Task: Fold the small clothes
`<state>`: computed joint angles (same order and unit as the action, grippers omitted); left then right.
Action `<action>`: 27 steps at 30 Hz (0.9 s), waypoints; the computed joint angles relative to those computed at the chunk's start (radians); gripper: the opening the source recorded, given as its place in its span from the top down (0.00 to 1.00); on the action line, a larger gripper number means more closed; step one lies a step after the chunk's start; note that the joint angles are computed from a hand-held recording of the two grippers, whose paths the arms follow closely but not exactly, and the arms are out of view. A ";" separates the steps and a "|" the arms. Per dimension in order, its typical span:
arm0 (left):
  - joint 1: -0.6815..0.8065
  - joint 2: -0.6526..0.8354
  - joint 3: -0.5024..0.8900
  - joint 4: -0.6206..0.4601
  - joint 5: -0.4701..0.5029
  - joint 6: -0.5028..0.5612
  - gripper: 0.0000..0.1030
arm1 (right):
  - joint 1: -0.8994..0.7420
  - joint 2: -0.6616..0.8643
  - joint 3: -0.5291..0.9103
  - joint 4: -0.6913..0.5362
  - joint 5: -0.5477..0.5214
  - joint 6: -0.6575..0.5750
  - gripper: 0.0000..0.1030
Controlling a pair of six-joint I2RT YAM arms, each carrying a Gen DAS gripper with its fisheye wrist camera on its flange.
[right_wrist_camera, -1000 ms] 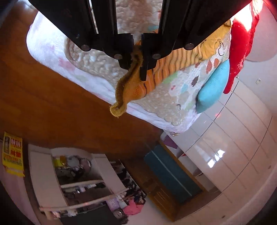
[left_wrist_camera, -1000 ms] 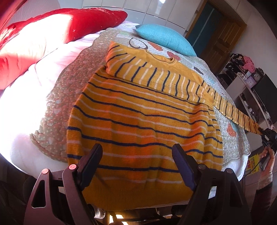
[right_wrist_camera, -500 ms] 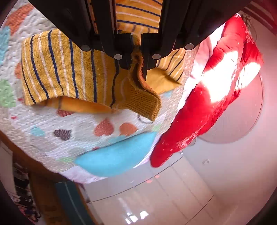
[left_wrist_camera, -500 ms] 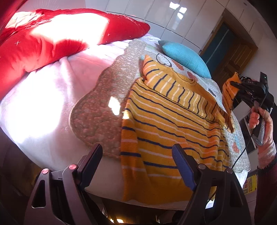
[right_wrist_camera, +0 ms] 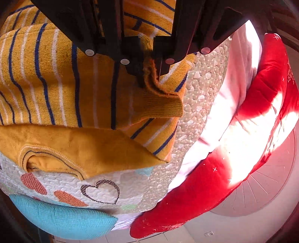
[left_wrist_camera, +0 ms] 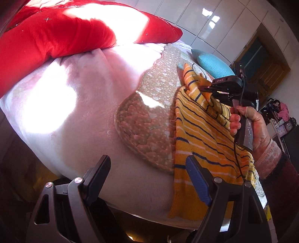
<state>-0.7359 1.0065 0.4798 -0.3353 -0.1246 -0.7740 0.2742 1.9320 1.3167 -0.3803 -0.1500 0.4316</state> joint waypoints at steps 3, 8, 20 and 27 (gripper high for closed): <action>-0.008 0.020 0.005 0.007 -0.001 -0.004 0.21 | 0.016 0.003 0.000 0.011 -0.025 -0.007 0.54; -0.035 0.033 0.022 -0.005 -0.020 -0.010 0.21 | -0.001 -0.162 -0.133 0.042 -0.239 -0.047 0.46; -0.017 0.145 0.060 0.107 0.093 0.031 0.21 | -0.662 -0.857 -0.530 -0.421 -0.395 -0.518 0.34; 0.019 0.312 0.134 0.203 0.164 0.111 0.24 | -1.354 -0.823 -0.601 -0.797 -0.580 -1.162 0.32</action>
<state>-0.7169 1.3182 0.6140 -0.1325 0.0392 -0.6632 -1.0798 1.1089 0.7157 -1.1772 -0.7305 -0.7305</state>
